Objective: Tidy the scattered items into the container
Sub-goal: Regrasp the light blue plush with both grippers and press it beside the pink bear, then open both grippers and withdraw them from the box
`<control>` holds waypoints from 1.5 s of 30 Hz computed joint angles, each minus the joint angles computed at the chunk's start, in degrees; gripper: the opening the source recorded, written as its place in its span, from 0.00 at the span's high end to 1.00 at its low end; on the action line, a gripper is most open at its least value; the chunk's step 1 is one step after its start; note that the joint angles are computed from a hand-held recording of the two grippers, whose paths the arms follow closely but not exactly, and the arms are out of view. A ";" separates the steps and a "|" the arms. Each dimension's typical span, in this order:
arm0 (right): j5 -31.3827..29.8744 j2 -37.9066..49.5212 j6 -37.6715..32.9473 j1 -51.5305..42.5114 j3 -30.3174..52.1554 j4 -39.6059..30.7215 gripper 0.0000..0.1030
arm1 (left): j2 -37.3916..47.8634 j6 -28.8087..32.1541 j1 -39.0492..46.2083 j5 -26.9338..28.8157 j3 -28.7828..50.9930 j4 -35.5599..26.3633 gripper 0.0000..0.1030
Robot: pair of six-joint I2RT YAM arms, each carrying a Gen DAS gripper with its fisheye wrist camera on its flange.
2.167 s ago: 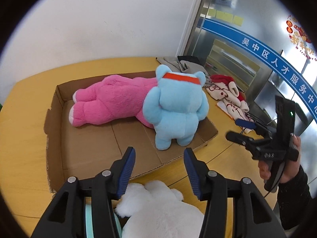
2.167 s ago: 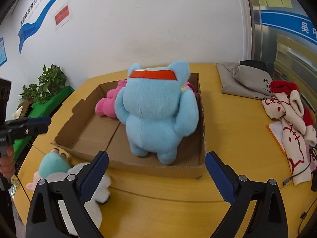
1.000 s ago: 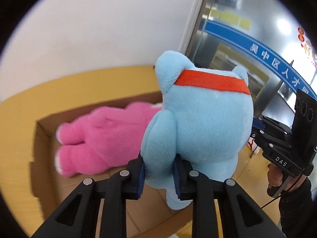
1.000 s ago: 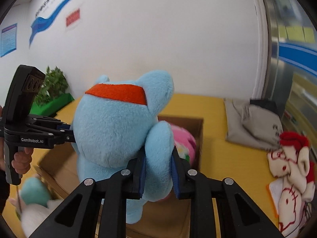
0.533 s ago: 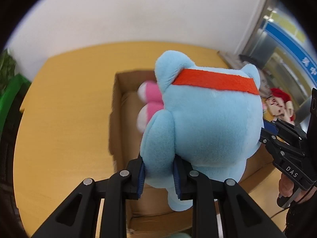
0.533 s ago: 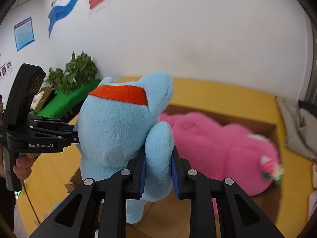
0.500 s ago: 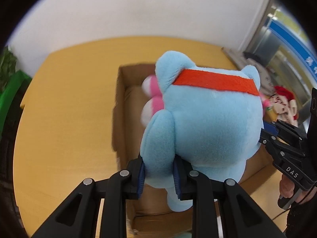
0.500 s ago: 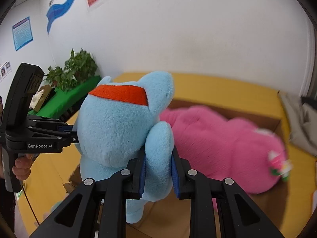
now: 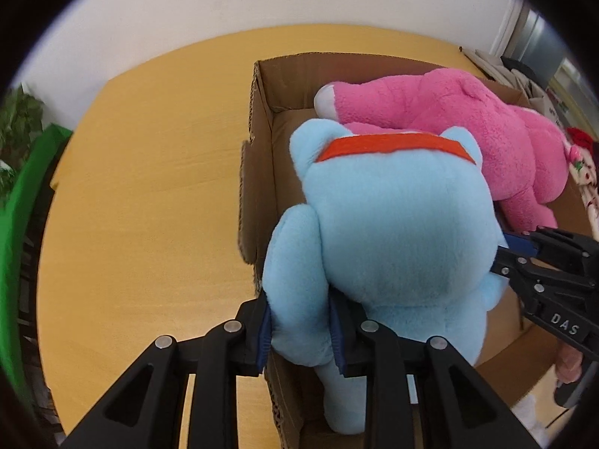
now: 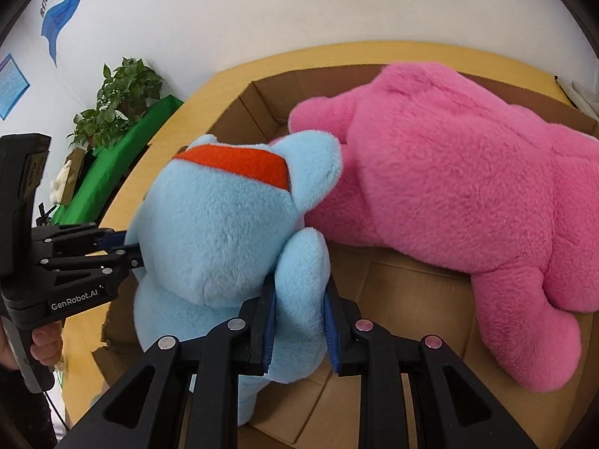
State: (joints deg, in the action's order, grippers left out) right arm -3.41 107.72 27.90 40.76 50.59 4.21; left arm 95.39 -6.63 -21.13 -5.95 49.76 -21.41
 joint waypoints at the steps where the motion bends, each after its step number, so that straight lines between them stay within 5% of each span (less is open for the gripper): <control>1: 0.44 -0.11 -0.04 0.04 0.00 -0.19 0.74 | -0.85 0.65 0.66 -0.28 -1.45 1.00 0.73; 4: 3.89 -2.27 -1.50 0.50 -0.92 -2.40 0.68 | -2.44 0.29 0.20 -0.82 -2.49 2.07 0.70; 6: 8.56 -4.59 -2.12 1.77 -1.81 -4.75 0.51 | -5.92 0.33 0.52 -0.42 -3.98 2.14 0.64; 8: 11.88 -8.77 -1.47 2.42 -4.61 -5.56 0.15 | -11.10 0.31 0.29 -3.20 -6.03 1.76 0.59; 9: 11.80 -12.38 -1.04 2.18 -7.45 -4.46 0.09 | -15.22 0.40 -0.09 -4.66 -7.58 1.54 0.55; 13: 16.76 -31.08 2.07 4.02 -16.84 -8.32 0.01 | -33.98 -1.92 -2.02 -7.48 -11.76 -4.41 0.36; 17: 31.94 -47.75 7.36 16.66 -19.33 -23.14 0.00 | -49.63 -7.33 -12.08 -11.76 -13.05 -12.08 0.23; 20: 44.52 -53.67 17.68 31.43 -18.42 -36.67 0.00 | -55.94 -17.85 -29.97 -24.32 -12.60 -19.45 0.23; 23: 53.10 -53.19 36.12 45.08 -14.81 -54.16 0.00 | -57.93 -31.02 -46.78 -33.69 -12.52 -25.03 0.23; 28: 58.95 -43.84 66.44 60.88 -7.32 -77.51 0.00 | -52.40 -49.87 -65.70 -43.91 -11.88 -30.75 0.23; 31: 59.10 -39.74 78.01 66.99 -5.33 -84.45 0.00 | -49.13 -57.71 -71.72 -46.85 -11.12 -33.57 0.23; 34: 58.27 -37.25 81.38 69.71 -4.57 -85.91 0.00 | -46.03 -63.63 -76.32 -48.21 -10.78 -35.56 0.23; 39: 57.33 -38.26 77.53 70.43 -6.85 -79.87 0.00 | -45.80 -68.99 -79.50 -45.95 -14.97 -33.78 0.23; 42: 55.52 -41.40 69.20 70.84 -12.06 -67.71 0.00 | -47.94 -69.64 -78.82 -41.74 -19.62 -30.28 0.23; 45: 50.67 -44.22 56.93 70.64 -20.26 -47.72 0.00 | -50.47 -69.53 -78.79 -38.30 -24.63 -26.34 0.23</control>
State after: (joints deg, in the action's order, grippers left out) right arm 47.26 63.50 84.83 111.40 30.32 -43.51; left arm 44.92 -76.16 -99.92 -44.25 25.13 -47.75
